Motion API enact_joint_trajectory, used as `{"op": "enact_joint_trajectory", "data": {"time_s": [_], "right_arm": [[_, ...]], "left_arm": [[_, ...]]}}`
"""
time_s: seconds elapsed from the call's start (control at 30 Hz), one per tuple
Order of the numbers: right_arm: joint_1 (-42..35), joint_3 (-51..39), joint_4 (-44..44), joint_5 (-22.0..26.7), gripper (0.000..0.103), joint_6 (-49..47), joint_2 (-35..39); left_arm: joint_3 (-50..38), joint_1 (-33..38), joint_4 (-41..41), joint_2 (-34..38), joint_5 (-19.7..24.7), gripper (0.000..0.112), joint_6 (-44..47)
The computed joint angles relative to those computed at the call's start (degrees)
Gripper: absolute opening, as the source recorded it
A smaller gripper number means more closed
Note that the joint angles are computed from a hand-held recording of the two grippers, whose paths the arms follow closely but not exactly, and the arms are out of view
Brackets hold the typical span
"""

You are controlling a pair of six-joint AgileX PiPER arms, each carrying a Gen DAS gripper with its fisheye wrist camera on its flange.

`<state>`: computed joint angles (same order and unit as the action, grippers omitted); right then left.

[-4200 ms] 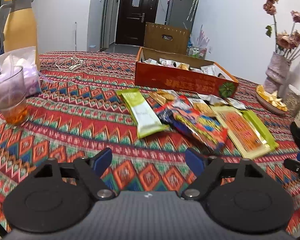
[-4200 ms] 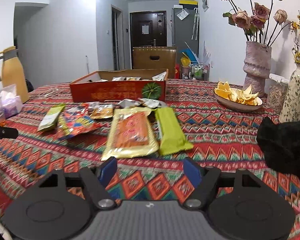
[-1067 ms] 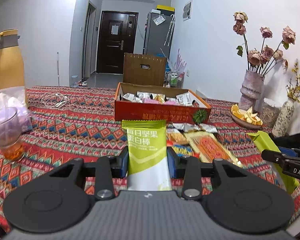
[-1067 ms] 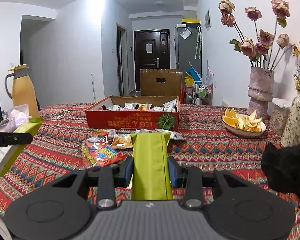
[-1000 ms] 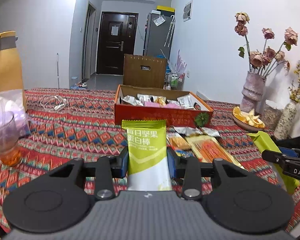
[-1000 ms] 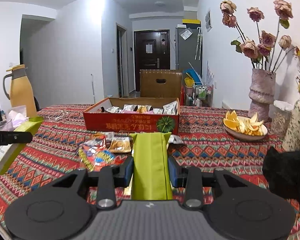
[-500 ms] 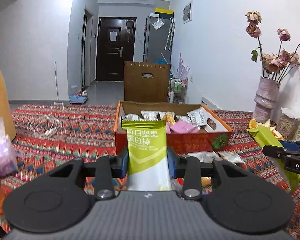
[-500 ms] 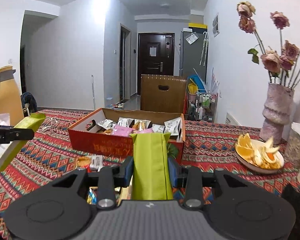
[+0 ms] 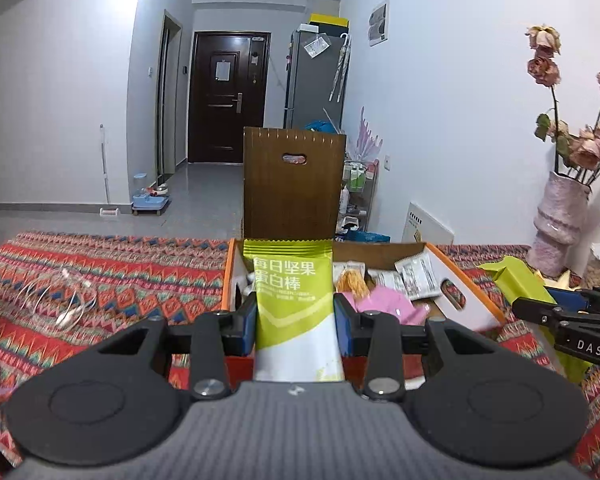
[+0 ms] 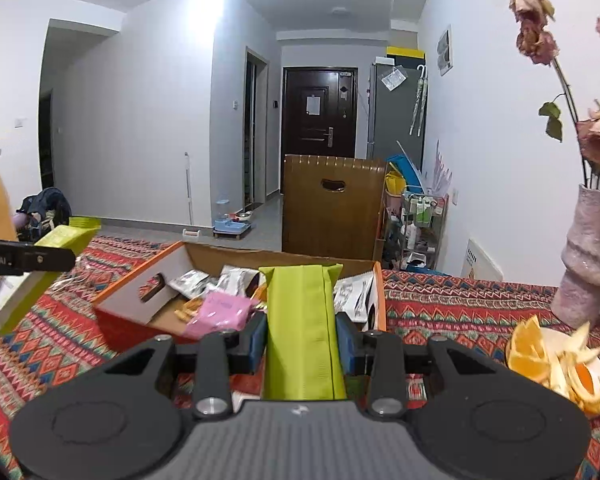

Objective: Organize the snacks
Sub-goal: 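Lower both green packets into the box and open both tools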

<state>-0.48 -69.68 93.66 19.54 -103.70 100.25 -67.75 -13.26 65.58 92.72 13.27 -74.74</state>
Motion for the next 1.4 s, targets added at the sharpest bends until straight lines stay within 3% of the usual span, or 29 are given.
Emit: {"op": "enact_joint_trajectory", "data": {"time_s": [0.1,0.27,0.37,0.53,0.67,0.77,0.83,0.97,1.13,1.27,1.4], "right_arm": [[0.67,-7.32,-4.99,-0.68,0.035,5.8,5.14],[1.62,-21.01,-20.28,-0.87,0.035,22.99,14.09],[1.51,-31.0,-30.94,2.11,0.035,36.75,20.57],[2.89,-46.97,-49.74,4.57,0.035,57.16,31.31],[4.04,-60.59,-64.89,9.14,0.035,72.35,39.63],[5.29,-66.89,-75.7,12.57,0.035,80.33,43.55],[5.99,-68.68,-80.35,14.02,0.033,82.99,44.76],[7.61,-67.47,-88.56,13.19,0.027,86.78,44.48],[8.02,-70.42,-90.4,16.16,0.023,87.07,46.24],[7.71,-76.6,-89.84,20.17,0.023,86.09,49.11],[7.52,-77.93,-89.36,20.73,0.025,85.84,49.81]], "left_arm": [[-5.32,0.96,-0.61,4.63,-0.34,0.038,1.57],[-16.25,3.49,-15.46,13.45,-0.67,0.038,15.98],[-23.22,4.81,-24.15,18.84,0.16,0.038,24.6],[-36.66,6.65,-41.91,29.0,5.35,0.038,42.19],[-44.48,8.05,-51.46,35.49,9.82,0.038,50.46],[-46.38,7.94,-51.06,37.39,13.13,0.038,50.65],[-43.98,7.54,-48.92,36.4,12.07,0.039,49.96],[-44.61,6.95,-51.3,36.5,14.25,0.04,51.85],[-45.09,5.41,-45.84,37.01,15.74,0.043,48.59],[-45.74,5.61,-46.97,37.21,16.38,0.048,48.96],[-46.71,5.8,-48.28,37.5,16.69,0.049,50.26]]}}
